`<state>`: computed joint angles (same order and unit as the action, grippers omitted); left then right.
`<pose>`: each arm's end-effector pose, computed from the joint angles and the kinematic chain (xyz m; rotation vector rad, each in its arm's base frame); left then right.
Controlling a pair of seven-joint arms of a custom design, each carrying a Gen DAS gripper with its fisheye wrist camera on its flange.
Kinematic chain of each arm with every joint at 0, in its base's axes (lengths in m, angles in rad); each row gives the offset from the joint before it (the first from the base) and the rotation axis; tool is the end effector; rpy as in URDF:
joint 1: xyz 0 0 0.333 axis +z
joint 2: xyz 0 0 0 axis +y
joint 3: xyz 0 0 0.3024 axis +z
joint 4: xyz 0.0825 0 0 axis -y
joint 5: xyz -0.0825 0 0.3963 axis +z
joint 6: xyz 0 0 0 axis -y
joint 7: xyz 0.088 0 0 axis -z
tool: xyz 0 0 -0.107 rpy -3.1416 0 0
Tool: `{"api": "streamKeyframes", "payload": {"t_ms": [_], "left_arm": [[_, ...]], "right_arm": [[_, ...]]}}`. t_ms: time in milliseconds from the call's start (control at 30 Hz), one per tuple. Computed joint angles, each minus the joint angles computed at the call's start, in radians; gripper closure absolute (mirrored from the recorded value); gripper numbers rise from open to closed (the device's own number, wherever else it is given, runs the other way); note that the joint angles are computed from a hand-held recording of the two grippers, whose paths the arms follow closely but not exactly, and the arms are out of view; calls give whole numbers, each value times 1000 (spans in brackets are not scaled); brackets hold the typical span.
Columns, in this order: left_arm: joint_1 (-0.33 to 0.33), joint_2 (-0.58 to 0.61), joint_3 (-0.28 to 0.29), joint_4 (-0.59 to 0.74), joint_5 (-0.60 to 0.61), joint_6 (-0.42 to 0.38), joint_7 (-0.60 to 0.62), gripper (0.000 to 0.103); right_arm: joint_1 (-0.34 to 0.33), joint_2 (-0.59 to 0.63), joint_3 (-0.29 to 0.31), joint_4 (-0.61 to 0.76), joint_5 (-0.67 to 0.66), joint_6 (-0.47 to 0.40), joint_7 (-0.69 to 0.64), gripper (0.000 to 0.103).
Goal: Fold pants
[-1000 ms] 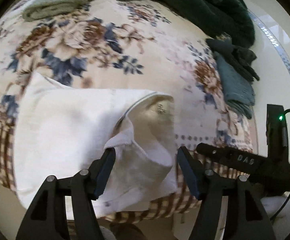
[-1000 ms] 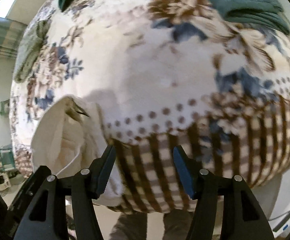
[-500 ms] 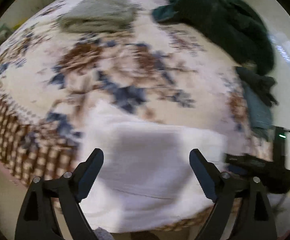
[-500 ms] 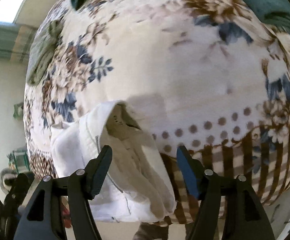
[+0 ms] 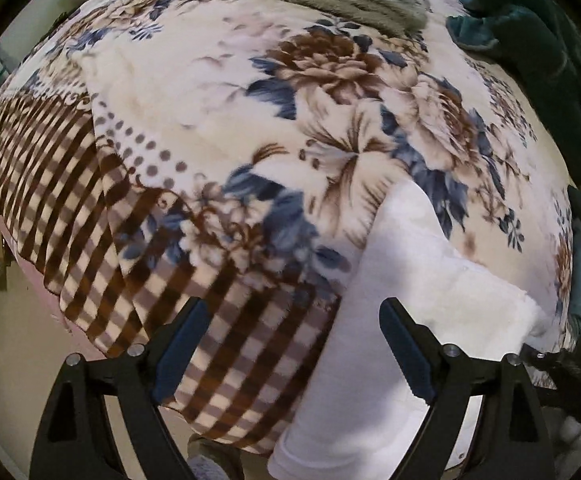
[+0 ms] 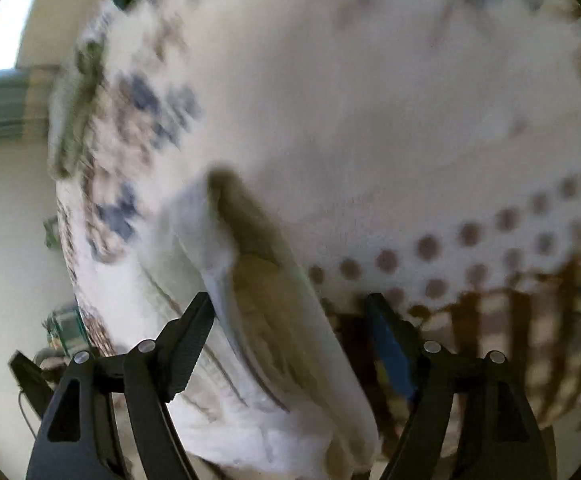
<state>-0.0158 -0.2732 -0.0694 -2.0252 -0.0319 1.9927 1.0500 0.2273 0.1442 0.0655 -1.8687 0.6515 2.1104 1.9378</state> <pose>0.5114 -0.0488 0.5729 -2.5566 1.6124 -0.3312 0.5865 0.2049 0.4366 -1.5139 2.2636 0.6755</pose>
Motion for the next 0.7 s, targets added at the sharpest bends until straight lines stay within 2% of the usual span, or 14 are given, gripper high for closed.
{"api": "streamKeyframes", "payload": {"t_ms": [33,67,100,133,200,400,533,600,633,700], "left_arm": [[1,2,2,3,0,-1,5,16],[2,4,2,7,3,-2,8,16],[1,7,2,11,3,-1,14,16],[1,12,2,16,2,-1,21,16],[0,31,0,32,1,-2,28,16],[-11,108,-8,110,-47,1,77,16],[-22,192,-23,193,-89,0,139,16],[-25,236,-32,229,-117,2,176,16],[-26,275,-38,258,-131,-6,195,16],[-21,327,-46,290,-170,-6,210,16]], "right_arm": [[0,12,3,-1,17,19,-19,24],[4,12,5,-2,11,39,-30,30],[7,4,11,-8,23,74,-68,58],[9,-3,15,-10,39,93,-99,72],[26,-23,15,-5,-15,112,-61,88],[30,-158,1,-66,-38,123,-53,92],[4,-273,-20,-171,-153,109,57,92],[-9,-290,-28,-202,-196,83,78,92],[-11,-282,-37,-207,-169,68,60,92],[-15,-241,-57,-195,-78,23,21,84]]}}
